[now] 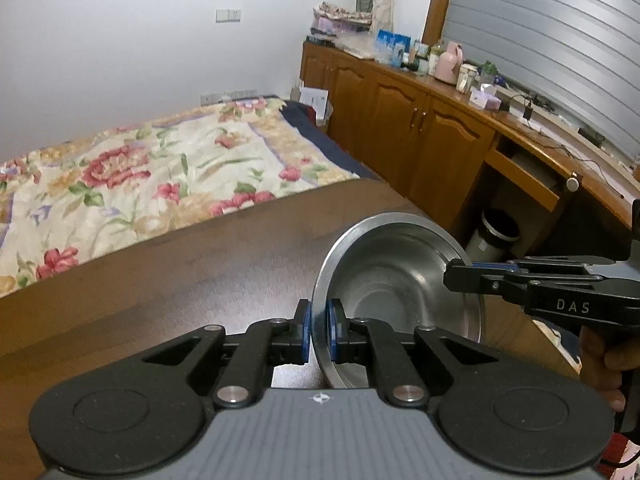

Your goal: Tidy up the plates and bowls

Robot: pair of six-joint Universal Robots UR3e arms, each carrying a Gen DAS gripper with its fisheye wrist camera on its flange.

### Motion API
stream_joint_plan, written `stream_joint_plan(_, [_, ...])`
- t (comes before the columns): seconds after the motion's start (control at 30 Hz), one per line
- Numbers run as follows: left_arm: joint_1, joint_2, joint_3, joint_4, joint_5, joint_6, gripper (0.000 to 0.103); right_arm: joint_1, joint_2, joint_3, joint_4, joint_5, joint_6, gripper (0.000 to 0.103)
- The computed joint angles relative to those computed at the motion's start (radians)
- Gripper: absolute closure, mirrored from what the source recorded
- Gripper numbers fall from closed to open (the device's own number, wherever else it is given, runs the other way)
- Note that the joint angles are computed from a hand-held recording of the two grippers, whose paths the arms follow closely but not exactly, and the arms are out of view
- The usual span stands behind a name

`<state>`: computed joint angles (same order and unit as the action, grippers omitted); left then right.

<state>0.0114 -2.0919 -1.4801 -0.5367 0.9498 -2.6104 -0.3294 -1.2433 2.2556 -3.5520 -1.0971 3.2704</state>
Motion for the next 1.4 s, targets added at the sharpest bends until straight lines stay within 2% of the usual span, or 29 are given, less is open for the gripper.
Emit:
stream_joint_plan(0.43, [0.052,0.195,-0.156,0.082,-0.059,0.014,0.094,0.010,-0.130,0.011,0.013,-0.007,0.001,0.094])
stream_joint_plan(0.83, [0.181,0.496,-0.442,0.097,-0.164,0.073,0.094,0.040,-0.309,0.082,0.049,-0.009,-0.016,0.094])
stream_joint_plan(1.1, [0.300,0.674,-0.605,-0.008,-0.243,0.183,0.094,0.076,-0.394,0.143,0.066,-0.016,-0.026,0.094])
stream_joint_plan(1.4, [0.391,0.759,-0.695,-0.159,-0.274,0.317,0.094,0.124,-0.396,0.206,0.036,-0.032,-0.029,0.094])
